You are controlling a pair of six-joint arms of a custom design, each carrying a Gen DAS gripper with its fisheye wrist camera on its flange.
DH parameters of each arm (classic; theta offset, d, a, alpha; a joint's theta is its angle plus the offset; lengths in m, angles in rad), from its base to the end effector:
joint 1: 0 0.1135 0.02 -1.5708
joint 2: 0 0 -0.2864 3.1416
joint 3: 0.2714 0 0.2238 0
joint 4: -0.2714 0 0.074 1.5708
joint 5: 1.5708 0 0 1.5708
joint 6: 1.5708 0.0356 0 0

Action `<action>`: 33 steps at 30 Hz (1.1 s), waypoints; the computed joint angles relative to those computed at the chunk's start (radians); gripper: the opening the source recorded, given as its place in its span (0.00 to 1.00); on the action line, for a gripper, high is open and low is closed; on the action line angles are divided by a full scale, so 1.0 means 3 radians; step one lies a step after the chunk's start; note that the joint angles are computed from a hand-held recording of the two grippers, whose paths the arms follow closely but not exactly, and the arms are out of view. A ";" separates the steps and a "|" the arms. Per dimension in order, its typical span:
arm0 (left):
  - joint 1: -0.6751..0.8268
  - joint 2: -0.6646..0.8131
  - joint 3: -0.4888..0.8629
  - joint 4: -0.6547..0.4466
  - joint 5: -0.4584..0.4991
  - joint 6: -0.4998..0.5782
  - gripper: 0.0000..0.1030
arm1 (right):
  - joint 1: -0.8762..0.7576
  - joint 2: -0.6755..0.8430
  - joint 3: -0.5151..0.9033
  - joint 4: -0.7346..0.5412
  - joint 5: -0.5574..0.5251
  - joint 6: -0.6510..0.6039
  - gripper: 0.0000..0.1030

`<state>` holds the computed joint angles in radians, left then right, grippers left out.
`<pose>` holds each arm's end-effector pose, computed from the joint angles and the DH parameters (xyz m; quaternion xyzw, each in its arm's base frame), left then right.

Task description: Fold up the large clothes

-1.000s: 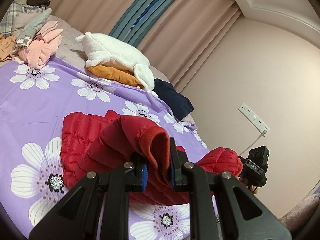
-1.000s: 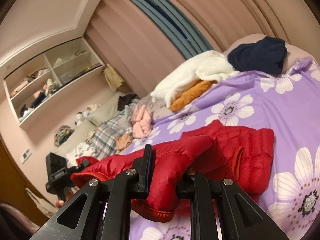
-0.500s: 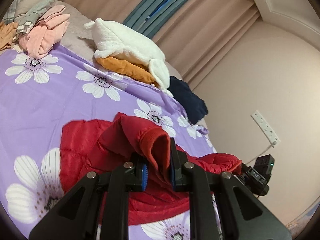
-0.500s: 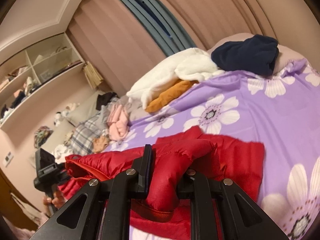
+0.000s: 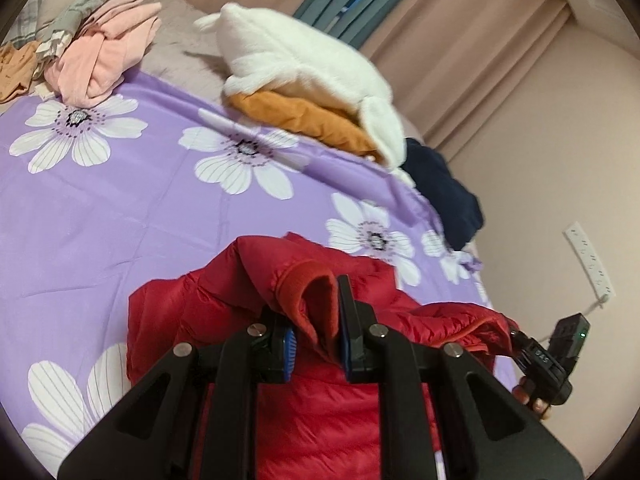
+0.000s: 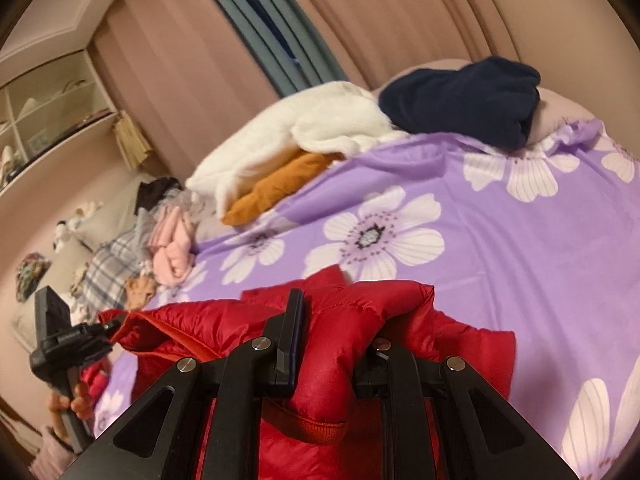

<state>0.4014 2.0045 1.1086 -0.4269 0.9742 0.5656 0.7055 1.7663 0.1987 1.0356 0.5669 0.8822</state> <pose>0.3291 0.1077 0.1514 0.1296 0.8692 -0.3604 0.3127 0.1844 0.1320 0.1263 0.2118 0.8180 0.1696 0.5072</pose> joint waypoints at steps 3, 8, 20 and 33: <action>-0.0138 0.0135 0.0063 0.0242 -0.0129 -0.0296 0.16 | -0.0165 0.0172 0.0051 0.0115 -0.0122 -0.0002 0.18; -0.0377 0.0418 0.0195 0.0633 -0.0437 -0.0731 0.17 | -0.0428 0.0427 0.0275 0.0034 -0.0342 0.0013 0.18; -0.0617 0.0867 0.0454 0.0794 -0.0866 -0.1008 0.22 | -0.0790 0.0883 0.0584 -0.0181 -0.0800 0.0164 0.18; -0.0691 0.0946 0.0439 0.0988 -0.1016 -0.1086 0.25 | -0.0956 0.0999 0.0530 0.0026 -0.1100 0.0344 0.18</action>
<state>0.1941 2.2883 1.2404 -0.1304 0.6693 0.2398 0.4185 2.0660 0.3576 1.0434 0.2368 0.9855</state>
